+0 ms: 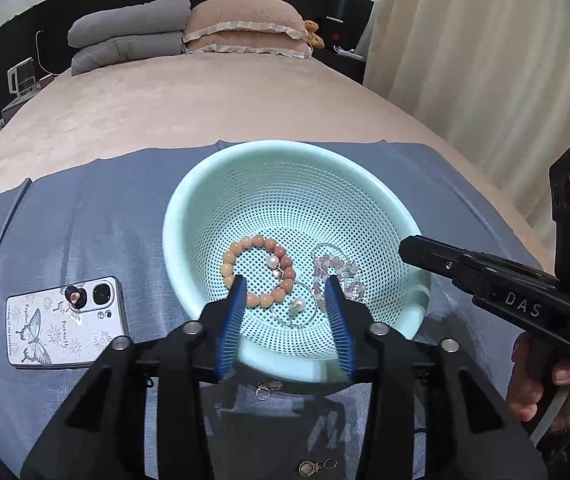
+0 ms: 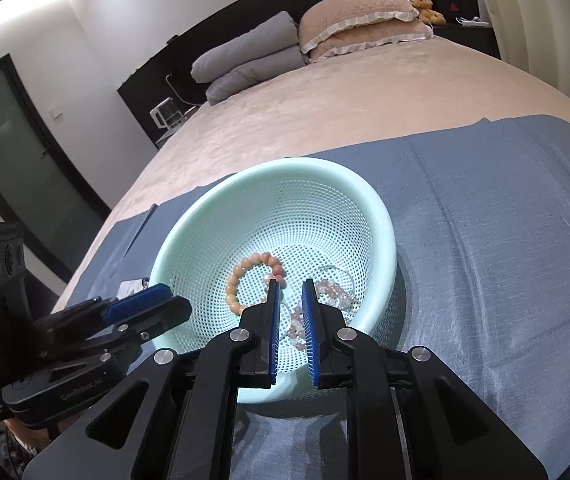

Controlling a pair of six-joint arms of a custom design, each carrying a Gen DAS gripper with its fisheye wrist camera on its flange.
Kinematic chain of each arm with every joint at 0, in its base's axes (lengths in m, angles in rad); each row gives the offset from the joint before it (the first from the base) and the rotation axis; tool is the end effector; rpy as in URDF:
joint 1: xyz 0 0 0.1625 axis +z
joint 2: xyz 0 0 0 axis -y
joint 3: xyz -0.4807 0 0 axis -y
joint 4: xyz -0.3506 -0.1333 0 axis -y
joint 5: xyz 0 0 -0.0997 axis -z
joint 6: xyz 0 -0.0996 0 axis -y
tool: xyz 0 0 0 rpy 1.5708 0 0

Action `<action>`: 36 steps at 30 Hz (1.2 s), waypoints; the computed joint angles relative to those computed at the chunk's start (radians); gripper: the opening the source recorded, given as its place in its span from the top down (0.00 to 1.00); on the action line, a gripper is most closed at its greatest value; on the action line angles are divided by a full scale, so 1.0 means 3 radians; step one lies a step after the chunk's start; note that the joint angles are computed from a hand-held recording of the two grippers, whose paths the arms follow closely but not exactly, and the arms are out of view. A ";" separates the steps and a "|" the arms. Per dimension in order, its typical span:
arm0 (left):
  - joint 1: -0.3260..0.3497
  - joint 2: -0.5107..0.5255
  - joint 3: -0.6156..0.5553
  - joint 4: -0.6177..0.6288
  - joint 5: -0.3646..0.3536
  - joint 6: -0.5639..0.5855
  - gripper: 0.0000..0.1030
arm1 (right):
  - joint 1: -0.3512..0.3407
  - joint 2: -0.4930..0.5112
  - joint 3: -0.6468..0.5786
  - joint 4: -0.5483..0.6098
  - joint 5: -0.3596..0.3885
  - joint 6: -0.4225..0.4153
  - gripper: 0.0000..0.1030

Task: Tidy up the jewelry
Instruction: 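Carry the pearl earring and silver charm into the colander and release both, then grasp the gold clasp earring with the left gripper while the right grasps a small earring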

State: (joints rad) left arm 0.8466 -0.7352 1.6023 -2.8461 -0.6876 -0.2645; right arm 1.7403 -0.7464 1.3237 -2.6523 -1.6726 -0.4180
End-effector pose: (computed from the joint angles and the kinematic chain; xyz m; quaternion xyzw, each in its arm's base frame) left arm -0.3063 -0.6636 0.1992 0.1174 0.8818 -0.3599 0.2815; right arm 0.2533 -0.7499 0.2590 0.2679 -0.9294 0.2411 0.0798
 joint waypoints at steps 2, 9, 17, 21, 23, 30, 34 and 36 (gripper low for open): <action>-0.0028 -0.0052 0.0092 -0.0057 0.0063 0.0013 0.53 | -0.0033 -0.0061 0.0077 -0.0010 0.0062 0.0035 0.76; -0.0049 -0.0244 0.0470 -0.0128 0.0117 -0.0090 0.52 | -0.0159 -0.0375 0.0560 -0.0141 0.0268 -0.0364 0.74; 0.0062 -0.0246 0.0644 -0.0073 -0.0268 -0.0038 0.52 | -0.0188 -0.0569 0.1018 -0.0078 0.0286 -0.1488 0.74; 0.0099 -0.0198 0.0646 -0.0091 -0.0394 0.0127 0.52 | -0.0188 -0.0598 0.1120 0.0234 0.0371 -0.1932 0.74; 0.0130 -0.0164 0.0582 -0.0007 -0.0427 0.0162 0.52 | -0.0180 -0.0572 0.1111 0.0343 0.0416 -0.2000 0.74; 0.0146 -0.0074 0.0464 0.0159 -0.0275 0.0303 0.52 | -0.0078 -0.0395 0.1024 0.0462 0.0303 -0.2107 0.73; 0.0138 -0.0033 0.0469 0.0211 -0.0126 0.0309 0.57 | -0.0040 -0.0317 0.1035 0.0391 0.0144 -0.2072 0.74; 0.0138 -0.0035 0.0499 0.0154 -0.0098 0.0253 0.61 | -0.0056 -0.0318 0.1074 0.0325 0.0172 -0.2091 0.77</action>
